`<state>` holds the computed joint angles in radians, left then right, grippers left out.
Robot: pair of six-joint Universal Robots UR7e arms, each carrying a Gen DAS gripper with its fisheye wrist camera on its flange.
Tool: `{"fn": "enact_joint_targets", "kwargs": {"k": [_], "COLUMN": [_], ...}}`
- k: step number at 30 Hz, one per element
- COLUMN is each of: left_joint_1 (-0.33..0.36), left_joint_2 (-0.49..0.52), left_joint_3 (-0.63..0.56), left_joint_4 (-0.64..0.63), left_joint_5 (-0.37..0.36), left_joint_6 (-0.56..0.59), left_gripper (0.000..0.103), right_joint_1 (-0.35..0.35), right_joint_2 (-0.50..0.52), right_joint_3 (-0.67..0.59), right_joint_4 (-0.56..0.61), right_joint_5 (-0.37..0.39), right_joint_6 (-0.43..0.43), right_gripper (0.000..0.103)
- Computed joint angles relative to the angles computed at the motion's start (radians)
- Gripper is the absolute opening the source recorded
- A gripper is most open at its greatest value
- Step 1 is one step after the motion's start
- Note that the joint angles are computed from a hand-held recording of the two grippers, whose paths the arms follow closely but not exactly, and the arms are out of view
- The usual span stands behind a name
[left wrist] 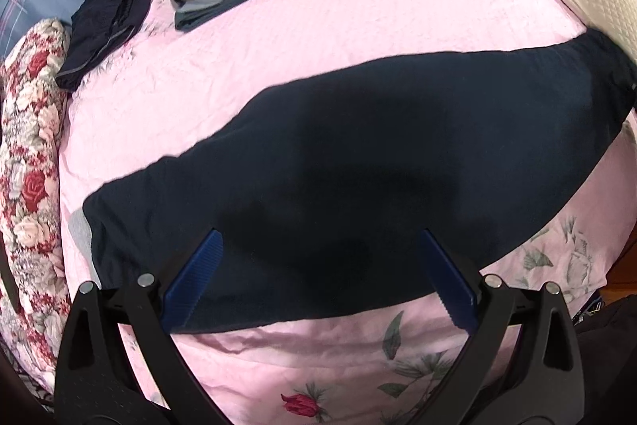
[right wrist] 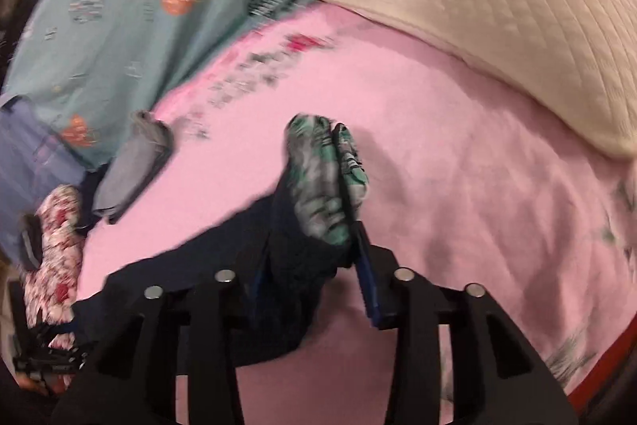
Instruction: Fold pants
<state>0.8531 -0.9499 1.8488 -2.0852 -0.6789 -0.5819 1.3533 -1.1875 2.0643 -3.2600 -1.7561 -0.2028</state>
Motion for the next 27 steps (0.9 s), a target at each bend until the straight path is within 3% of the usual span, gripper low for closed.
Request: {"fn": "enact_joint_targets", "kwargs": {"k": [1, 3, 5, 8, 9, 13, 16, 20, 22, 27], "left_joint_1": [0.001, 0.002, 0.004, 0.004, 0.005, 0.012, 0.022, 0.044, 0.055, 0.071], "left_joint_2": [-0.004, -0.008, -0.013, -0.019, -0.021, -0.041, -0.068, -0.132, -0.166, -0.272], "left_joint_3": [0.001, 0.005, 0.008, 0.013, 0.014, 0.025, 0.035, 0.073, 0.097, 0.182], "left_joint_4": [0.009, 0.013, 0.014, -0.005, -0.013, -0.05, -0.062, -0.085, -0.094, -0.094], "left_joint_5": [-0.001, -0.001, 0.0, 0.005, 0.009, 0.033, 0.052, 0.068, 0.065, 0.055], "left_joint_6": [-0.009, -0.016, -0.02, -0.007, 0.0, 0.019, 0.016, -0.016, -0.043, -0.116], "left_gripper": [0.1, 0.1, 0.1, 0.1, 0.1, 0.1, 0.1, 0.1, 0.1, 0.1], "right_joint_1": [-0.016, -0.061, -0.086, -0.092, -0.085, 0.023, 0.11, 0.244, 0.294, 0.416], "right_joint_2": [0.002, -0.008, -0.012, -0.015, -0.018, 0.0, 0.014, 0.058, 0.086, 0.25], "right_joint_3": [-0.003, 0.019, 0.02, -0.012, -0.013, -0.016, -0.022, -0.039, -0.047, -0.061], "right_joint_4": [0.022, -0.005, -0.013, 0.054, 0.052, -0.04, -0.08, -0.128, -0.136, -0.158], "right_joint_5": [0.014, 0.133, 0.194, 0.23, 0.228, 0.073, 0.003, -0.038, -0.045, -0.122], "right_joint_6": [0.033, 0.081, 0.145, 0.192, 0.19, 0.05, -0.076, -0.232, -0.268, -0.484], "right_gripper": [0.045, 0.054, 0.054, 0.023, 0.021, 0.02, 0.019, 0.019, 0.019, 0.019]}}
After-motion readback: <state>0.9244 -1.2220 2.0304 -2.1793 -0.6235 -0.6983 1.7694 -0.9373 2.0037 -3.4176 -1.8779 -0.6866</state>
